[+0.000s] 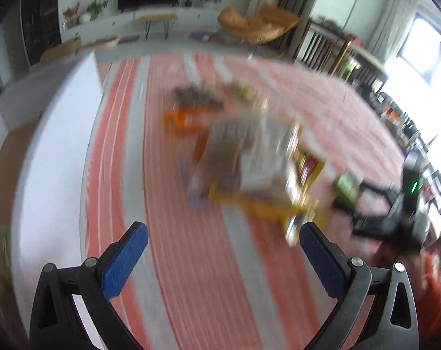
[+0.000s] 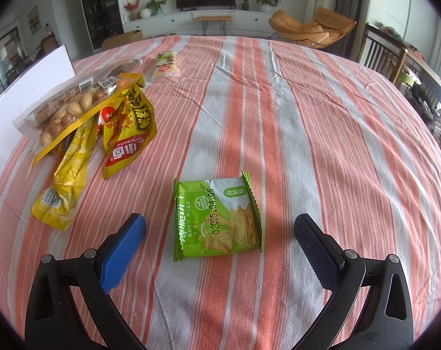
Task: Organize snacks
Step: 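Grasp the clear bread-cube bag with the left tool while the right tool grasps the green cracker packet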
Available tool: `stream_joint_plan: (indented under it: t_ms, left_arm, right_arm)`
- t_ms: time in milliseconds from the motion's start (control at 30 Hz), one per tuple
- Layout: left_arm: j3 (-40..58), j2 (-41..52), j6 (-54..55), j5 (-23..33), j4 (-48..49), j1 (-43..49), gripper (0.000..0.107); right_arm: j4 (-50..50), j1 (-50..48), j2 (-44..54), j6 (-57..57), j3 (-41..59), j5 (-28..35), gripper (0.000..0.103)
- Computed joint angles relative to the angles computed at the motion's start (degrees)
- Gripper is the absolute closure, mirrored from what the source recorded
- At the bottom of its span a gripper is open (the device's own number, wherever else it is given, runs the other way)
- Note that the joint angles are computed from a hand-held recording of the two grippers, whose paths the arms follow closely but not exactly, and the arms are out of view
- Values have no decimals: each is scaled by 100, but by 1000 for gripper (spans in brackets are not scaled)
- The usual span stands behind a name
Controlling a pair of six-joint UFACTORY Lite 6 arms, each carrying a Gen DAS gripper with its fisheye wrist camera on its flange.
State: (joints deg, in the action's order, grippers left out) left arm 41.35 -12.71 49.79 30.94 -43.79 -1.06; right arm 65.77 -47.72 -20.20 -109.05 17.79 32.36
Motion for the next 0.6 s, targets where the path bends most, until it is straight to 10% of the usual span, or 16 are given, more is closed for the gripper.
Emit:
stream_joint_plan:
  t_ms: [300, 367, 600]
  left_arm:
    - [4084, 4544, -844, 806, -124, -476, 15]
    - [3574, 4155, -229, 768, -835, -278, 53]
    - [250, 1245, 404, 413, -841, 479, 61]
  right_arm:
    - [-6, -8, -4, 0, -3, 7, 0]
    - [-6, -12, 5, 0, 8, 14, 0]
    - [74, -50, 94, -110, 29, 40, 0]
